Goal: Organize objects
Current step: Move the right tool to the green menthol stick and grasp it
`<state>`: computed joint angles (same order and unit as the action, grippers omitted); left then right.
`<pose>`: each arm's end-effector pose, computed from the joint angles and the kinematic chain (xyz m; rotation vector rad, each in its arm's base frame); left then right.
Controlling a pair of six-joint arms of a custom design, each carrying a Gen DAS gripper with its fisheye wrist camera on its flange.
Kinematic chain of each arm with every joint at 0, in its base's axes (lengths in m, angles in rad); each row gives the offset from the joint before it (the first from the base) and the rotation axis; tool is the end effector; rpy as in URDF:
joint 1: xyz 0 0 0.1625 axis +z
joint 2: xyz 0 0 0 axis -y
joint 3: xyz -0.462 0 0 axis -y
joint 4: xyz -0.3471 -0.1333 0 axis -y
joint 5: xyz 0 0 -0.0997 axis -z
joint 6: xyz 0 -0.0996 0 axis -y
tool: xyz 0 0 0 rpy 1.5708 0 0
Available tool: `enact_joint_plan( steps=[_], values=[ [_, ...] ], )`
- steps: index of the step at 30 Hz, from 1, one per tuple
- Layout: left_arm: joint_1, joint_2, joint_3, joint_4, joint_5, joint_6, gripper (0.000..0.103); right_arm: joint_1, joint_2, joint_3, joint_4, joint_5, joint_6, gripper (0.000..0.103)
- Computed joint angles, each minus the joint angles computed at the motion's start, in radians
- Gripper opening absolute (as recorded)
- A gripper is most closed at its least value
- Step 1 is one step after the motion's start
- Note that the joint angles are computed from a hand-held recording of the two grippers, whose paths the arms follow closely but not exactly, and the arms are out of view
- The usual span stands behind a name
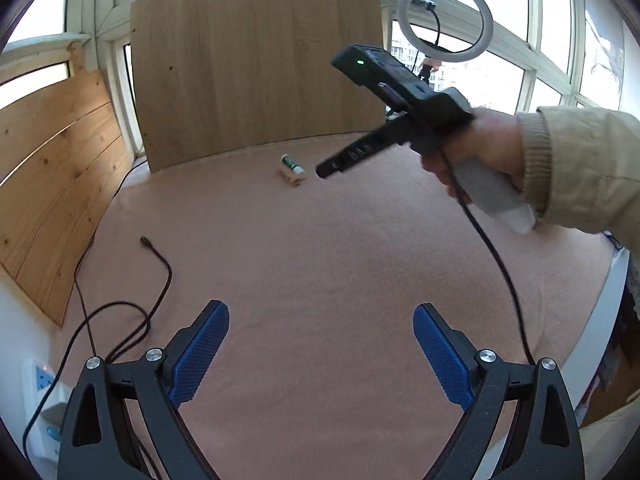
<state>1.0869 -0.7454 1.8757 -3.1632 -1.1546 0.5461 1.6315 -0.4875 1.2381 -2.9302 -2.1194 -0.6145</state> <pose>-0.1336 -0.6272 0.1248 1.1911 2.3720 -0.6060 0.1293 -0.7860 0.1295 0.5960 -2.3396 0.5418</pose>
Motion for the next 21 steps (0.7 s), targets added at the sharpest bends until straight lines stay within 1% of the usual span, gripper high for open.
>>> enact_joint_plan(
  steps=[1,3,5,6,7,9,11,13,15,16,17,21],
  values=[
    [0.007,-0.012,0.021,-0.007,0.002,0.003,0.095,-0.003,0.034,-0.068,0.03,-0.005,0.037,0.05],
    [0.014,-0.025,0.052,-0.023,0.01,0.008,0.095,-0.009,0.097,-0.199,0.097,-0.026,0.1,0.049],
    [0.02,-0.034,0.079,-0.043,0.015,0.011,0.095,-0.014,0.147,-0.305,0.166,-0.039,0.144,0.048],
    [0.02,-0.032,0.089,-0.059,0.02,0.011,0.095,-0.014,0.174,-0.356,0.188,-0.066,0.153,0.042],
    [0.02,-0.033,0.096,-0.066,0.026,0.012,0.095,-0.016,0.191,-0.391,0.203,-0.076,0.166,0.032],
    [0.023,-0.04,0.11,-0.081,0.031,0.013,0.095,-0.022,0.204,-0.428,0.216,-0.07,0.201,0.029],
    [0.025,-0.044,0.123,-0.091,0.033,0.007,0.095,-0.025,0.213,-0.452,0.237,-0.073,0.221,0.026],
    [0.022,-0.046,0.131,-0.096,0.038,-0.002,0.095,-0.029,0.223,-0.469,0.276,-0.071,0.227,0.026],
    [0.018,-0.044,0.129,-0.094,0.041,-0.013,0.095,-0.023,0.232,-0.468,0.249,-0.096,0.168,0.026],
    [0.017,-0.043,0.126,-0.091,0.041,-0.015,0.095,-0.021,0.234,-0.463,0.23,-0.101,0.151,0.018],
    [0.016,-0.041,0.122,-0.087,0.038,-0.015,0.095,-0.023,0.229,-0.449,0.212,-0.099,0.137,0.014],
    [0.007,-0.025,0.1,-0.069,0.031,-0.019,0.096,-0.026,0.185,-0.345,0.147,-0.084,0.074,0.013]
  ],
)
